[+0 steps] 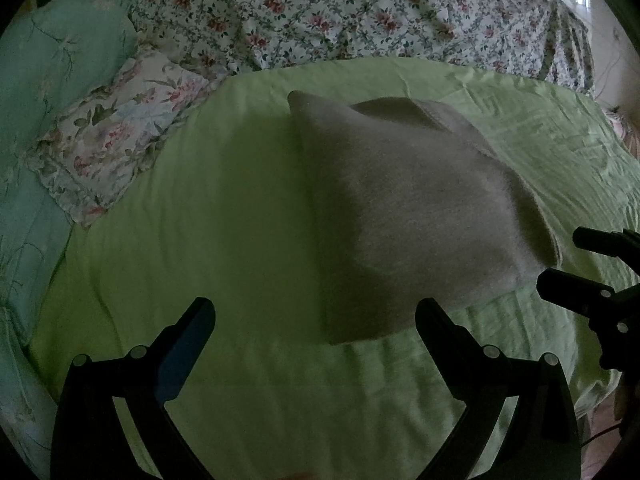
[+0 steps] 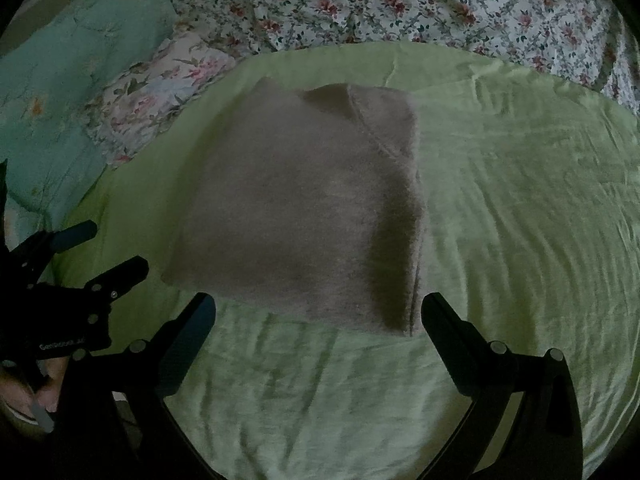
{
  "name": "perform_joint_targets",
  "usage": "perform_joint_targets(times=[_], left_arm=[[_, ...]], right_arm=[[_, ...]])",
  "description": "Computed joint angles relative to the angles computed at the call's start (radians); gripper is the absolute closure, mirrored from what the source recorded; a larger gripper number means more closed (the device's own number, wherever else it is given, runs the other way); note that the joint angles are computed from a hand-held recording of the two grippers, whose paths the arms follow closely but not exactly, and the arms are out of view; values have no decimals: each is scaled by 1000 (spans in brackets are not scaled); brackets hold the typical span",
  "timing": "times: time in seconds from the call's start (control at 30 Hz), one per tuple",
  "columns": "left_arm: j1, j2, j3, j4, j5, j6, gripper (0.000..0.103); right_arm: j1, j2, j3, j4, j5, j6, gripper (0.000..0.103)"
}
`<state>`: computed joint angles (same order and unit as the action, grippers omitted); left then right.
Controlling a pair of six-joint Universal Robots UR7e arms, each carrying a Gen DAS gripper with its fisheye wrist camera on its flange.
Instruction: Fold small clothes
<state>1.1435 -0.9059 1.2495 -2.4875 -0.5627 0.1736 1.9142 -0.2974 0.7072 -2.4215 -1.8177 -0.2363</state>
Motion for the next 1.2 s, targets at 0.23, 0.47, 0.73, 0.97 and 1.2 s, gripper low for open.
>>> perform_joint_targets(times=[0.23,0.47,0.73,0.97,1.2], left_arm=[[0,5,-6,8,-3,-5,2],[1,13,-18,26,-5,-14,2],[0,16,-24,42,-1,-22,2],[0,17,-26,37,-2,-18,2],[3,14,-27,34,-9,-16,2]], right_arm=[[-1,3,-10,10,-1,-1,0],[-4,7,-23,23,-3,0,1],[-8,15,-40,37,-1,0,0],[-8,16,-40,36,0,2,1],[-4,17,-41,36,-3,4,0]])
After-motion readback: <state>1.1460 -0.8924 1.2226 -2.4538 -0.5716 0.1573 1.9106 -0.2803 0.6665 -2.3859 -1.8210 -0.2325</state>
